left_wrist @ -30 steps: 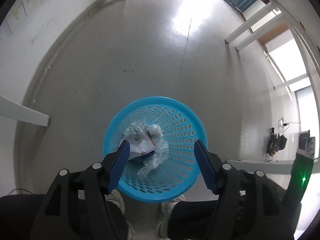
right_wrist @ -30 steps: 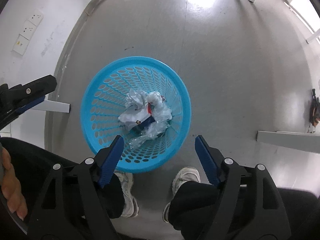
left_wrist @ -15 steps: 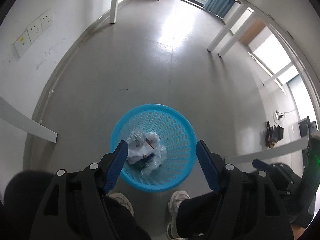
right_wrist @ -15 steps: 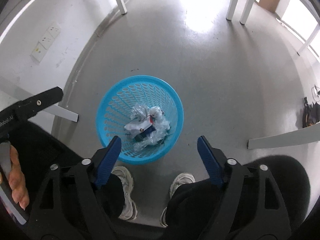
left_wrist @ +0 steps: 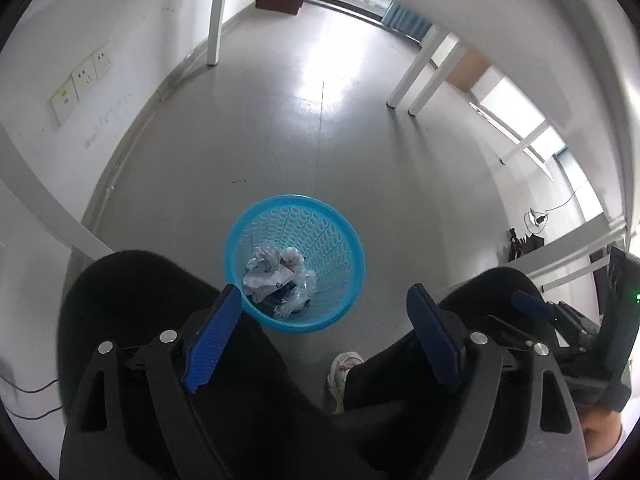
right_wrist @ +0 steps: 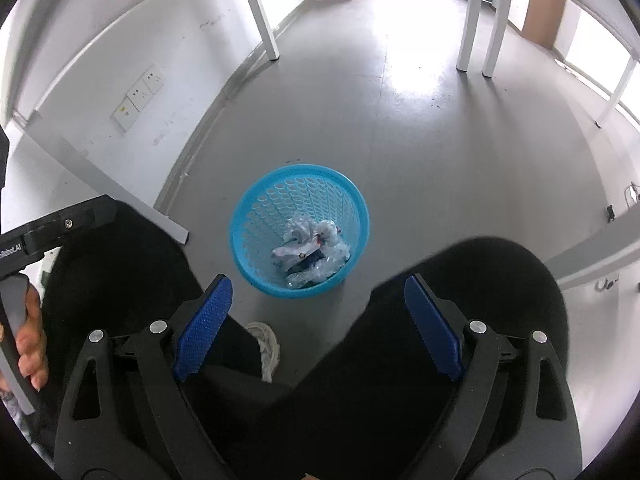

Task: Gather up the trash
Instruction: 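Raise both grippers back toward the remaining trash on the table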

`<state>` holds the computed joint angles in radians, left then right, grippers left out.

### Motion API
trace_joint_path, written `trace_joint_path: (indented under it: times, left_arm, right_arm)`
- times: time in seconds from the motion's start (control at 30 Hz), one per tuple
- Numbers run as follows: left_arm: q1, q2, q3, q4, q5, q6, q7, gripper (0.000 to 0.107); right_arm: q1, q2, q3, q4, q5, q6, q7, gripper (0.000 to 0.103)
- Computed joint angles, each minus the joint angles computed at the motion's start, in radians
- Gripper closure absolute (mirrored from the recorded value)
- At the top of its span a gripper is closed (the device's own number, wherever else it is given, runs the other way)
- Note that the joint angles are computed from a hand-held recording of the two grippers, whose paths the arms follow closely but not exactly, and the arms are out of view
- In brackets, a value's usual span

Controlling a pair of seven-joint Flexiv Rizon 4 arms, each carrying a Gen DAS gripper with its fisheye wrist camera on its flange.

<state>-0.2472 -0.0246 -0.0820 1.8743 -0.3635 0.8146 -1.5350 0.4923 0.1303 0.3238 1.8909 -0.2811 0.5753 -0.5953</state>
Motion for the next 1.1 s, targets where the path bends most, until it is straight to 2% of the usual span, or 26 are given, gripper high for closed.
trace_joint_path:
  times: [0.07,0.13,0.33,0.57,0.7,0.83,0.93,1.03,1.1]
  left_arm:
    - [-0.005,0.022,0.001,0.017,-0.018,0.008,0.011,0.019]
    - [-0.011,0.051,0.003,0.036,-0.021,0.03,0.018,0.011]
    - [-0.029,0.132,0.007,0.072,0.014,0.1,0.069,0.01]
    - [-0.037,0.181,0.018,0.043,-0.026,0.159,0.118,0.01]
    - [-0.013,0.165,-0.002,-0.019,0.076,0.228,0.112,0.01]
    - [-0.016,0.126,0.0,-0.086,0.045,0.25,0.14,0.01]
    - [-0.008,0.094,-0.007,-0.148,0.047,0.285,0.114,0.01]
    - [0.002,0.062,-0.008,-0.211,0.054,0.286,0.11,0.01]
    - [0.011,0.023,-0.015,-0.279,0.069,0.255,0.09,0.01]
  right_arm:
    - [0.003,0.027,0.009,0.001,-0.002,-0.018,0.008,0.015]
    - [0.002,0.056,0.016,0.008,-0.001,-0.015,0.012,0.013]
    - [0.005,0.119,0.044,-0.013,-0.048,-0.041,0.005,0.009]
    - [-0.016,0.149,0.062,-0.079,-0.141,-0.02,0.01,0.009]
    - [-0.042,0.133,0.053,-0.125,-0.206,0.026,0.009,0.009]
    - [-0.068,0.105,0.032,-0.175,-0.241,0.046,0.003,0.009]
    - [-0.078,0.083,0.011,-0.215,-0.237,0.067,-0.021,0.009]
    - [-0.084,0.051,-0.001,-0.265,-0.26,0.067,-0.045,0.009]
    - [-0.083,0.017,-0.012,-0.304,-0.261,0.078,-0.051,0.009]
